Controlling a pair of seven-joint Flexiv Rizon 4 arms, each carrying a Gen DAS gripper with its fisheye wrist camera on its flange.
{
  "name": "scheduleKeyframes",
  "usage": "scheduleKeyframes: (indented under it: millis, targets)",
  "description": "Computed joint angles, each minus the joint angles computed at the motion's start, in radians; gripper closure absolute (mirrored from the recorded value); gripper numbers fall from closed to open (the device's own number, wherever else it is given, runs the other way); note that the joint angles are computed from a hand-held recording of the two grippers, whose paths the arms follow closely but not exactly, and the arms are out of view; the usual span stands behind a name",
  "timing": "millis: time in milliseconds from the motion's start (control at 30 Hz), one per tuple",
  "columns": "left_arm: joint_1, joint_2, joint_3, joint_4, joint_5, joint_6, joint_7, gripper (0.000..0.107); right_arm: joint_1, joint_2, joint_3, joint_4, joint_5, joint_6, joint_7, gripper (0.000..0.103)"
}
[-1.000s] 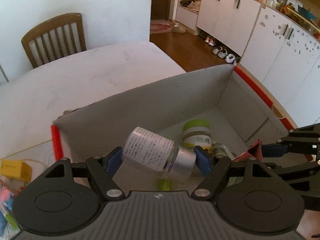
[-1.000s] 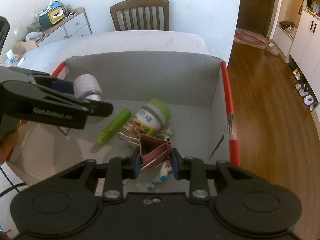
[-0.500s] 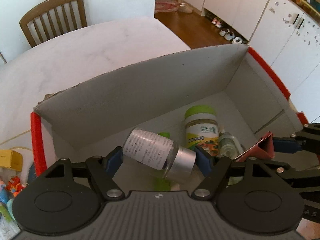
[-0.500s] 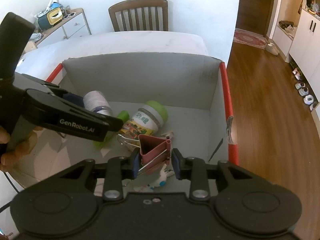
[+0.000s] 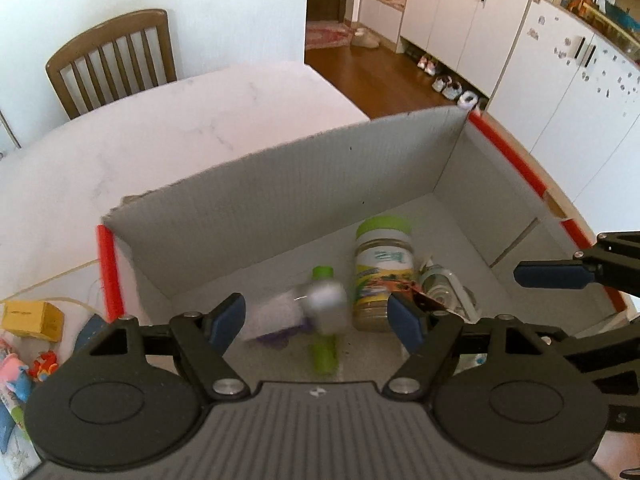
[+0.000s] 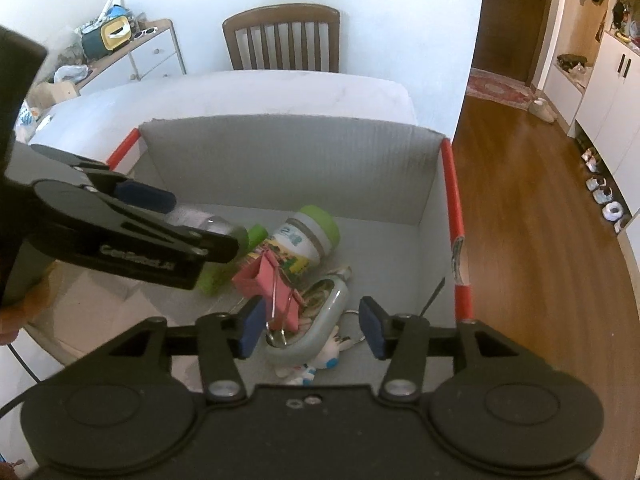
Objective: Organize rigid objects
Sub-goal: 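Open both grippers to release the pill bottle and binder clip in the shoebox, then withdraw both grippers from the shoebox back toward the pile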
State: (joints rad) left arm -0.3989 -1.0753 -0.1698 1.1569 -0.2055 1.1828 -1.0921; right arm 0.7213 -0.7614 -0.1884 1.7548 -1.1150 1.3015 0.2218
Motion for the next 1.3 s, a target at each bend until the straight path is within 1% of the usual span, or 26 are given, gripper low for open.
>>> scheduleKeyframes:
  millis: [33,67,100,133,200,267,333,367,433,467,500,567,667,733,767,833,933,1033,1133,1200,1300]
  targets:
    - [0.015,0.016,-0.019,0.032,-0.004,0.029,0.01,0.029,0.005,0.005,-0.005,0.004,-0.006,-0.003,0.008,0.049]
    - [0.027,0.028,-0.036,0.055,-0.009,0.051,0.021,0.029,0.012,0.011,-0.011,0.009,-0.017,-0.008,0.021,0.046]
    - [0.044,0.043,-0.056,0.087,-0.016,0.08,0.034,0.029,0.017,0.016,-0.017,0.013,-0.034,-0.009,0.04,0.039]
    - [0.063,0.059,-0.079,0.12,-0.024,0.108,0.05,0.029,0.023,0.025,-0.025,0.02,-0.057,-0.011,0.065,0.034]
    - [0.103,0.088,-0.128,0.184,-0.043,0.16,0.081,0.029,0.025,0.036,-0.021,0.023,-0.094,-0.029,0.102,0.034]
    - [0.142,0.114,-0.178,0.244,-0.064,0.204,0.109,0.029,0.024,0.051,-0.013,0.029,-0.139,-0.047,0.148,0.029]
    - [0.188,0.136,-0.235,0.302,-0.083,0.249,0.141,0.029,0.028,0.064,-0.002,0.031,-0.176,-0.085,0.188,0.019]
    - [0.207,0.145,-0.258,0.328,-0.089,0.271,0.152,0.029,0.036,0.072,0.005,0.03,-0.188,-0.123,0.2,0.017]
    - [0.252,0.163,-0.308,0.383,-0.094,0.316,0.177,0.028,0.045,0.084,0.011,0.029,-0.242,-0.159,0.254,0.015]
    - [0.271,0.17,-0.327,0.405,-0.094,0.331,0.185,0.025,0.043,0.087,0.017,0.029,-0.27,-0.163,0.282,0.015]
    - [0.291,0.177,-0.347,0.426,-0.093,0.342,0.191,0.023,0.042,0.09,0.024,0.026,-0.295,-0.171,0.311,0.014]
    - [0.344,0.186,-0.397,0.48,-0.085,0.388,0.205,0.023,0.04,0.094,0.041,0.019,-0.33,-0.195,0.356,0.012]
    - [0.406,0.191,-0.446,0.537,-0.061,0.451,0.185,0.023,0.042,0.097,0.071,0.009,-0.353,-0.259,0.409,0.011]
    - [0.47,0.188,-0.501,0.576,-0.041,0.471,0.162,0.023,0.038,0.095,0.095,0.0,-0.36,-0.295,0.441,0.01]
    - [0.5,0.185,-0.524,0.593,-0.027,0.48,0.152,0.023,0.038,0.093,0.108,-0.008,-0.36,-0.315,0.454,0.009]
    - [0.541,0.186,-0.546,0.62,-0.002,0.509,0.124,0.023,0.046,0.081,0.135,-0.029,-0.343,-0.366,0.449,0.008]
    - [0.616,0.178,-0.589,0.644,0.041,0.535,0.09,0.023,0.069,0.05,0.157,-0.077,-0.314,-0.414,0.453,0.007]
    - [0.681,0.173,-0.615,0.653,0.083,0.543,0.059,0.023,0.093,0.013,0.163,-0.136,-0.271,-0.422,0.447,0.007]
    - [0.736,0.172,-0.629,0.658,0.121,0.543,0.034,0.023,0.136,-0.031,0.155,-0.22,-0.191,-0.47,0.391,0.007]
    - [0.777,0.168,-0.642,0.662,0.141,0.543,0.023,0.023,0.164,-0.056,0.139,-0.27,-0.16,-0.487,0.358,0.007]
    - [0.827,0.157,-0.656,0.659,0.165,0.532,0.026,0.023,0.201,-0.107,0.121,-0.363,-0.099,-0.516,0.282,0.007]
